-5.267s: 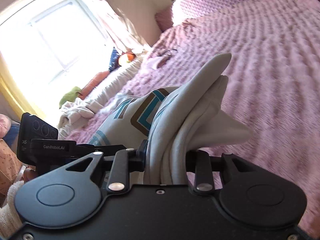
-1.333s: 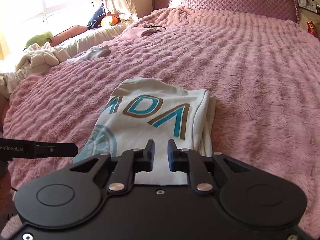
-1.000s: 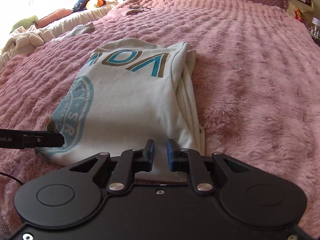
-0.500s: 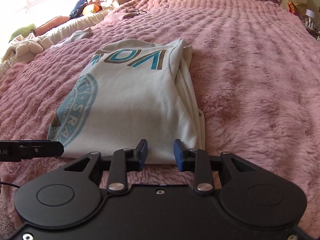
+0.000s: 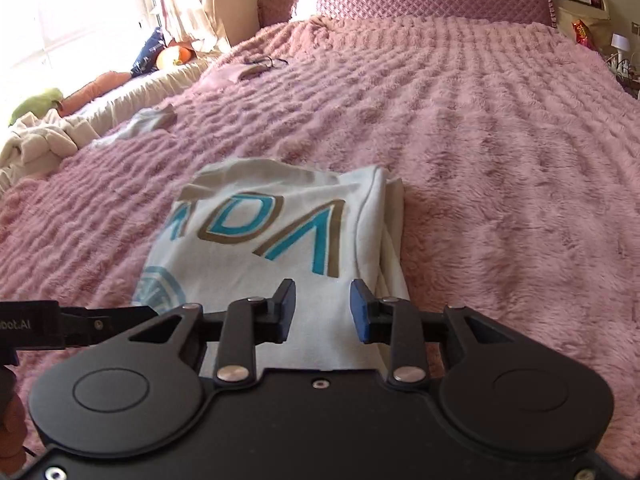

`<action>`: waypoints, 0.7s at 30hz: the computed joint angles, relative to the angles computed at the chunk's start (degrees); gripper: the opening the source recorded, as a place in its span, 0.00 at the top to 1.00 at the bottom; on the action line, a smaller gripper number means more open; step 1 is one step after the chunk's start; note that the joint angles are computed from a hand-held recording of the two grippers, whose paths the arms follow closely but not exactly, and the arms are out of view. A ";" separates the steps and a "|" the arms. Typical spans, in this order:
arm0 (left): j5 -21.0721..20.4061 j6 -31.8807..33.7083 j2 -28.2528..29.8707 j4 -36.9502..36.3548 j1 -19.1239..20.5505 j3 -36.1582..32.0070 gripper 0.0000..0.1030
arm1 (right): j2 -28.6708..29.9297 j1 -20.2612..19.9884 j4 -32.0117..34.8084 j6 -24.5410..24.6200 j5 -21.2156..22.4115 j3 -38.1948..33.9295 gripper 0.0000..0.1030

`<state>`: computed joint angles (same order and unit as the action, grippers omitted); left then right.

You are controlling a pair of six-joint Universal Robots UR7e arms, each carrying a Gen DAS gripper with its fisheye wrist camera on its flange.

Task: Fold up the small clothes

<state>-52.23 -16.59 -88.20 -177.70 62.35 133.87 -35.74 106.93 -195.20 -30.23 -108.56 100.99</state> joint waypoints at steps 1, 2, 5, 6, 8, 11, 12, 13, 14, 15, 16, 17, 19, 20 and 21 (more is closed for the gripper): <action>-0.17 1.30 0.56 -0.76 0.24 -0.05 0.30 | 0.46 -0.14 0.72 0.18 -1.13 -0.43 0.71; -0.36 2.32 0.97 -1.09 0.44 -0.06 0.29 | 0.89 -0.35 0.98 0.32 -1.96 -0.69 0.71; -0.50 2.77 1.50 -1.51 0.68 -0.10 0.29 | 0.88 -1.28 -0.33 0.39 -1.11 0.15 0.72; -0.36 2.57 1.30 -1.45 0.51 -0.03 0.29 | 0.56 -1.31 -0.38 0.57 -1.02 0.43 0.71; 0.62 1.58 0.03 -0.37 -0.60 0.53 0.29 | -0.04 -0.95 -0.46 1.39 -1.39 0.98 0.71; 3.75 -0.65 -3.30 2.46 -3.95 2.59 0.21 | -2.03 -0.42 -0.63 2.80 -0.77 3.04 0.67; 4.68 -1.14 -4.57 2.92 -5.20 3.60 0.13 | -2.71 -0.15 -1.22 2.93 -0.75 3.93 0.56; 5.67 -1.68 -6.01 3.76 -6.58 4.65 0.10 | -3.43 0.09 -2.49 2.76 -0.35 5.16 0.50; 6.64 -2.36 -7.73 5.20 -8.12 5.71 0.04 | -4.20 0.27 -3.55 2.35 0.32 6.40 0.46; 7.63 -3.10 -9.33 6.89 -9.57 6.55 0.00 | -5.19 0.48 -4.28 1.73 1.05 7.86 0.46; 8.80 -4.07 -10.87 8.81 -11.06 7.31 0.00 | -6.12 0.85 -4.06 1.33 1.19 8.84 0.46; 9.93 -5.34 -12.44 11.05 -12.54 7.95 0.00 | -6.91 1.26 -3.98 1.08 1.07 9.73 0.46; 12.09 -9.71 -16.33 17.42 -15.86 9.14 0.00 | -8.53 2.31 -4.17 0.63 0.65 11.52 0.43; 12.99 -12.39 -18.57 21.08 -17.63 9.64 0.00 | -9.44 2.88 -3.97 0.49 0.46 12.41 0.41; 14.30 -15.70 -20.72 25.26 -19.77 10.08 0.00 | -10.36 3.38 -3.74 0.53 0.26 13.24 0.40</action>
<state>-37.94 -32.29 -108.92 -152.43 42.59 143.95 -46.11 110.30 -198.94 -29.69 -108.30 114.23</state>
